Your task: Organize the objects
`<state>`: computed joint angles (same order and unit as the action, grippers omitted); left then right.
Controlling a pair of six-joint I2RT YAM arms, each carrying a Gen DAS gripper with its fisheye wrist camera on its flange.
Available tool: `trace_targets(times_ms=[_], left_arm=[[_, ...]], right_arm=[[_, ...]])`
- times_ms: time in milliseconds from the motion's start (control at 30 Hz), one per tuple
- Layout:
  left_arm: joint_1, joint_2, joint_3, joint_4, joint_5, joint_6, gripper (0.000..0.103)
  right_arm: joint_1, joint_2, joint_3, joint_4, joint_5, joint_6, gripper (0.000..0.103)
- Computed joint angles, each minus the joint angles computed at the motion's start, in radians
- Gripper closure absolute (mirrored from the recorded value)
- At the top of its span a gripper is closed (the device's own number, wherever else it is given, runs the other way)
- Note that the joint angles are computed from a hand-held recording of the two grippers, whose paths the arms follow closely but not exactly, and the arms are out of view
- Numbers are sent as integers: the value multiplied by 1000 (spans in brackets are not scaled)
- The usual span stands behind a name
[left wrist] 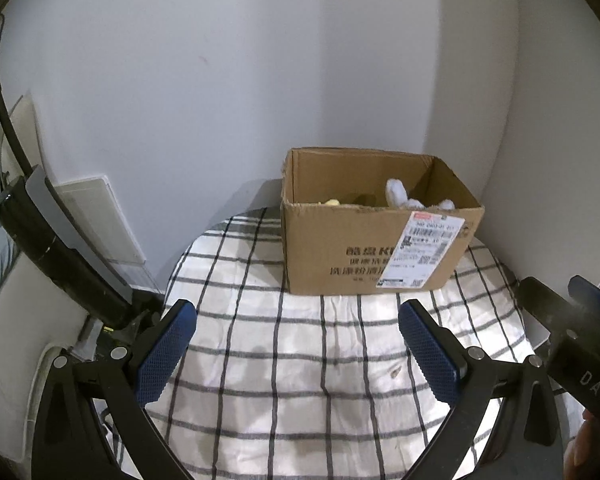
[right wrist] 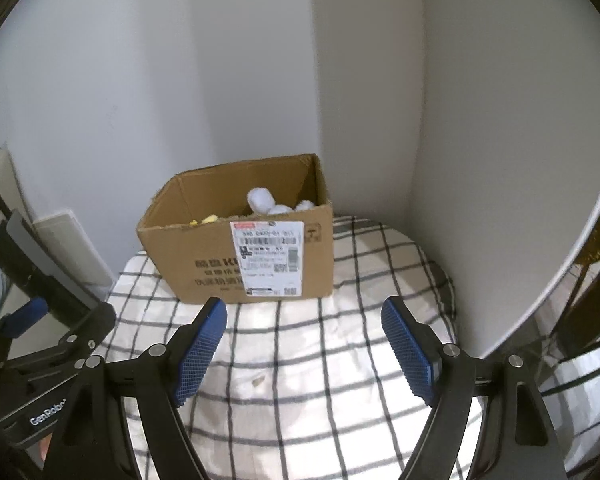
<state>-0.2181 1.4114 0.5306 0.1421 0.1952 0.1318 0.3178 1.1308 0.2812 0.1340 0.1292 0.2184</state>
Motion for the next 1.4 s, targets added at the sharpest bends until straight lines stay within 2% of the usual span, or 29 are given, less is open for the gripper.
trace_targets(times_ms=[133, 467, 1400], left_arm=[[13, -47, -52, 11, 6, 5, 0], [54, -123, -92, -38, 51, 20, 0], [104, -152, -117, -74, 96, 38, 0]], right_arm=[[25, -39, -37, -17, 26, 13, 23], [48, -128, -90, -65, 30, 46, 23], [79, -213, -116, -138, 44, 64, 23]])
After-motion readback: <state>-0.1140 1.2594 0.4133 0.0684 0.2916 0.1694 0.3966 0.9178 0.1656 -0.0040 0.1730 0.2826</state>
